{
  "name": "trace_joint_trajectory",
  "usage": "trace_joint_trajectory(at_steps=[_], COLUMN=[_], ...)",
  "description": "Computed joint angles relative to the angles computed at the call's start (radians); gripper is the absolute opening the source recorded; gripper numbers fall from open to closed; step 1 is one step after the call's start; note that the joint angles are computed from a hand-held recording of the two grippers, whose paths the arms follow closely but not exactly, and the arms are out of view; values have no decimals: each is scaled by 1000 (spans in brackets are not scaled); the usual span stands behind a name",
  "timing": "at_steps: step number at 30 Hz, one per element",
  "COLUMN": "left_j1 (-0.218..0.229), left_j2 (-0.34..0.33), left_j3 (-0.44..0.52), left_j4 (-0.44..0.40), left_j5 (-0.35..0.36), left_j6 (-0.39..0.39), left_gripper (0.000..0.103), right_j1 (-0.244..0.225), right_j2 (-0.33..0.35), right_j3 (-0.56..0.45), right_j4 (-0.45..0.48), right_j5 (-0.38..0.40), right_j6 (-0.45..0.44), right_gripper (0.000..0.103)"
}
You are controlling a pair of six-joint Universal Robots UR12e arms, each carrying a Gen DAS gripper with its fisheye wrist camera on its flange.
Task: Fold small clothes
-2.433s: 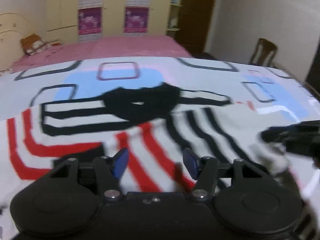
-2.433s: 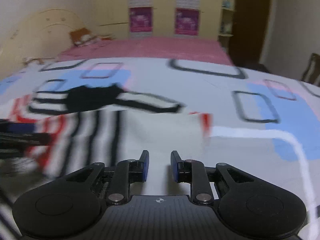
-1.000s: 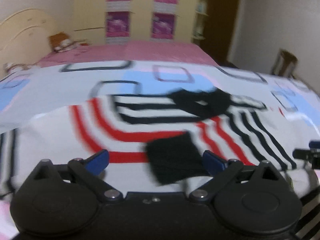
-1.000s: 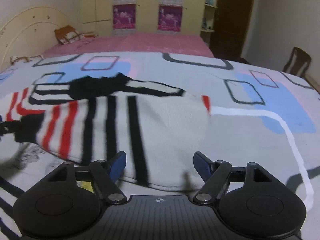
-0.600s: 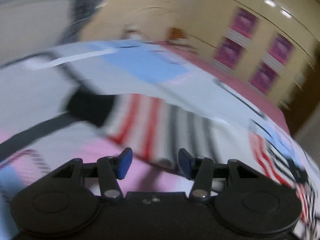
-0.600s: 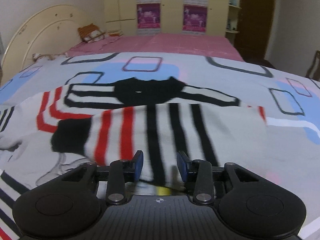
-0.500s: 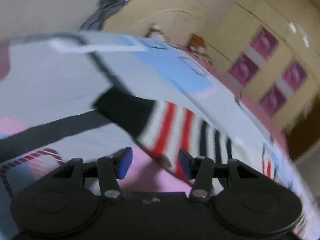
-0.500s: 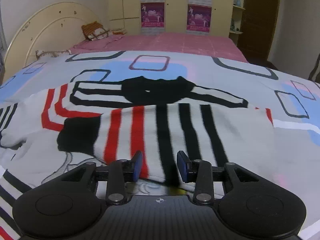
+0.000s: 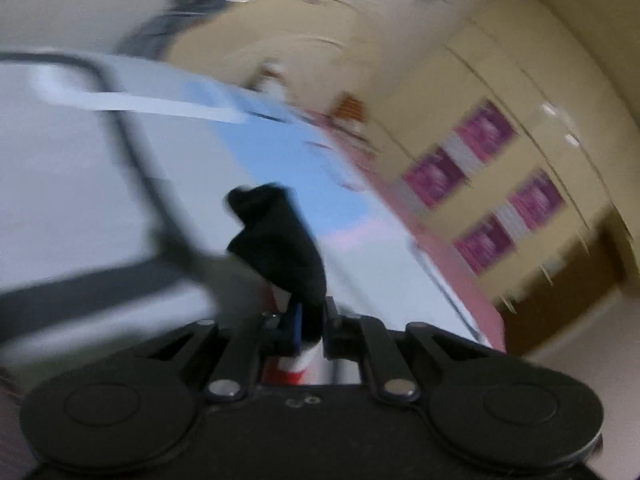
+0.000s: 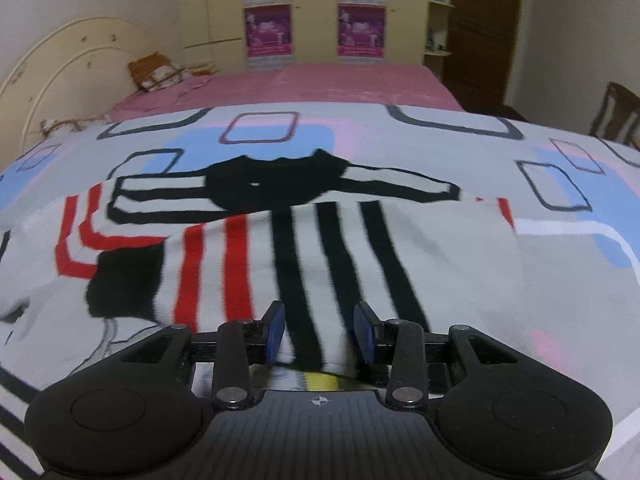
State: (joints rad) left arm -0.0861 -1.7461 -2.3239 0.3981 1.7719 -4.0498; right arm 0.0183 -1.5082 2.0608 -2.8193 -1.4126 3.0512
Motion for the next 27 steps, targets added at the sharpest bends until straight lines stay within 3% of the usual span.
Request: trace_joint_trajectory(at_steps=[5, 15, 22, 23, 25, 27], left_j1=[-90, -264, -328, -329, -336, -337], left_j2=[-71, -220, -308, -309, -317, -322], left_j3=[139, 414, 533, 531, 539, 528], left_j4=[-34, -273, -420, -436, -458, -410], left_j5=[-113, -264, -312, -323, -345, -397], left_j6=[146, 430, 511, 522, 536, 545], left_gripper=[9, 9, 9, 12, 28, 63], right_j1=[-17, -66, -120, -131, -149, -164], right_j2=[-3, -39, -73, -77, -84, -92], right_j3=[7, 35, 60, 62, 66, 72], right_j4=[-9, -26, -6, 7, 18, 23], right_j5=[9, 38, 50, 65, 87, 110], right_j6=[49, 93, 119, 126, 142, 154], right_gripper=[38, 38, 38, 38, 38, 39])
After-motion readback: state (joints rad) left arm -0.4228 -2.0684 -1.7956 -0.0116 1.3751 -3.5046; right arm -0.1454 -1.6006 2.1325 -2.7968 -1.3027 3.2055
